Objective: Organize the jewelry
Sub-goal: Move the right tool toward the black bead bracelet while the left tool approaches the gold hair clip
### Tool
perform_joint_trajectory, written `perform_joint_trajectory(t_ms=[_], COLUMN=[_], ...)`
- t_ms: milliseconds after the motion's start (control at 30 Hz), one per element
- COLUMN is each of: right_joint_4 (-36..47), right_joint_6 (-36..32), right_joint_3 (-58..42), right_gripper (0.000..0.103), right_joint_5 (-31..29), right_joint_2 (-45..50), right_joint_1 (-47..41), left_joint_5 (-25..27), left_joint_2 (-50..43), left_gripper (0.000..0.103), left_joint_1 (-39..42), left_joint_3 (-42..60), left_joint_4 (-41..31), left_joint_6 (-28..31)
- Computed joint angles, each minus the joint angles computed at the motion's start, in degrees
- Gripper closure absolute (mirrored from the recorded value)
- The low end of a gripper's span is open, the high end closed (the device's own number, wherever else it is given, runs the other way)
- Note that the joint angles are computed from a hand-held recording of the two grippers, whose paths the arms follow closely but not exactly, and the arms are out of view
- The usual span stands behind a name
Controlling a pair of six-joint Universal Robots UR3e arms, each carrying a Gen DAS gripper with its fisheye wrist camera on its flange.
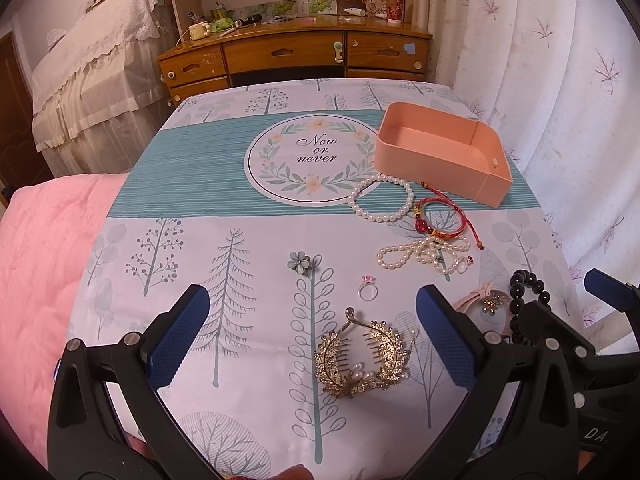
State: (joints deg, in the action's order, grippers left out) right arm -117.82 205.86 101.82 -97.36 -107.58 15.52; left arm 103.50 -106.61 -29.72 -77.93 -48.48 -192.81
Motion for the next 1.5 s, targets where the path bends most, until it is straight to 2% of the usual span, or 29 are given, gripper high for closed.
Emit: perform_joint_trajectory(t_ms=[533,767,1500], right_joint_4=[0.52,2.30,2.46], right_joint_6=[1.40,2.77,2.81], right_joint_3=[-1.37,-2.14,-0.31], right_gripper=[0.000,0.000,0.000], right_joint_5=[-1.34,-3.79,-2.79], right_joint_2=[1.52,2.02,2.05], right_joint_1=[1.83,2.35,0.42], left_joint_5=[-2.80,-3.35,-7.87], left_joint_2=[2.51,2.18,0.43], left_gripper=[0.001,0.001,0.001], left_joint_1=[2.01,1.93,3.29], left_joint_3=[-2.83,-2.37,-0.91], left_joint_4=[0.21,0.03,-2.85], left_joint_6=[0.40,1.31,1.69])
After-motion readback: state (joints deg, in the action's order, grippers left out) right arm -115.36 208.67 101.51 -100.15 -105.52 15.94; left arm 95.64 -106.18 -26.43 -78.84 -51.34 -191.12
